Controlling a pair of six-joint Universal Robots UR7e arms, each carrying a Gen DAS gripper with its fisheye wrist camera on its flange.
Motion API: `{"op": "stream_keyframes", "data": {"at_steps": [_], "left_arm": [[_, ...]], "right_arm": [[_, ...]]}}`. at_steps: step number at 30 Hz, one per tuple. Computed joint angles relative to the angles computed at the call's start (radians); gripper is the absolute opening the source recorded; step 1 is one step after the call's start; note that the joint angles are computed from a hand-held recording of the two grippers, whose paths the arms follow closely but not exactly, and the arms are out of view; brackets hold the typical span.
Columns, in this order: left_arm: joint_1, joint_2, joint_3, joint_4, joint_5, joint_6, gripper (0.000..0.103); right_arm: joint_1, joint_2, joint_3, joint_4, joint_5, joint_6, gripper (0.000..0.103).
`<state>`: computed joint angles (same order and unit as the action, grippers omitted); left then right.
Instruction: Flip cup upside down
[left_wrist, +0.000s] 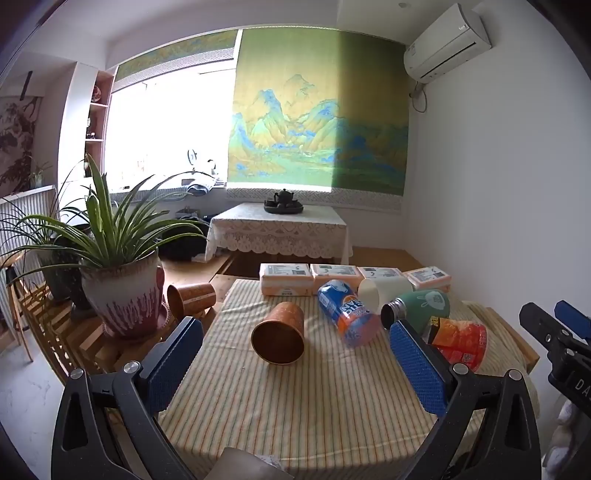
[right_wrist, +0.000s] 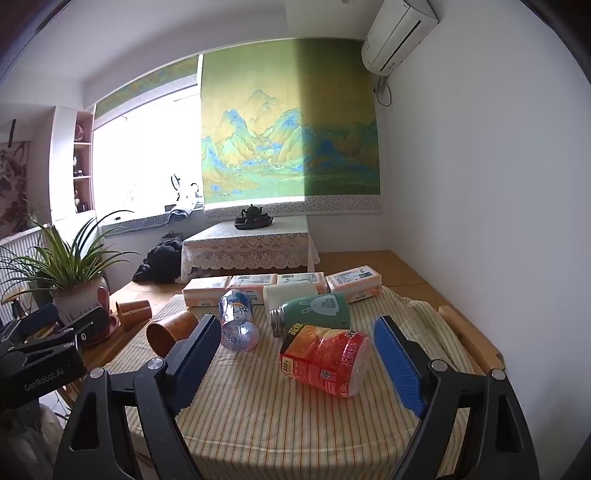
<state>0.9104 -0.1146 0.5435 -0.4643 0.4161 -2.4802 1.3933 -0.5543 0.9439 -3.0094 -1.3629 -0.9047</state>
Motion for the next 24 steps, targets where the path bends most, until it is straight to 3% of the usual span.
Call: {"op": "stream_keyframes", "data": {"at_steps": [6, 12, 24], "left_arm": [[-0.002, -0.033, 0.059, -0.056, -0.003, 0.032, 0.102], [-0.004, -0.007, 0.031, -0.077, -0.023, 0.092, 0.102], [-0.008, -0.024, 0.061, -0.094, -0.023, 0.091, 0.102]], "right_arm": [[0.002, 0.018, -0.049, 0.043, -0.003, 0.016, 0.082], [-0.001, 0.006, -0.04, 0.033, 0.01, 0.022, 0.082], [0.001, 0.007, -0.027, 0.017, 0.01, 0.01, 0.082]]}}
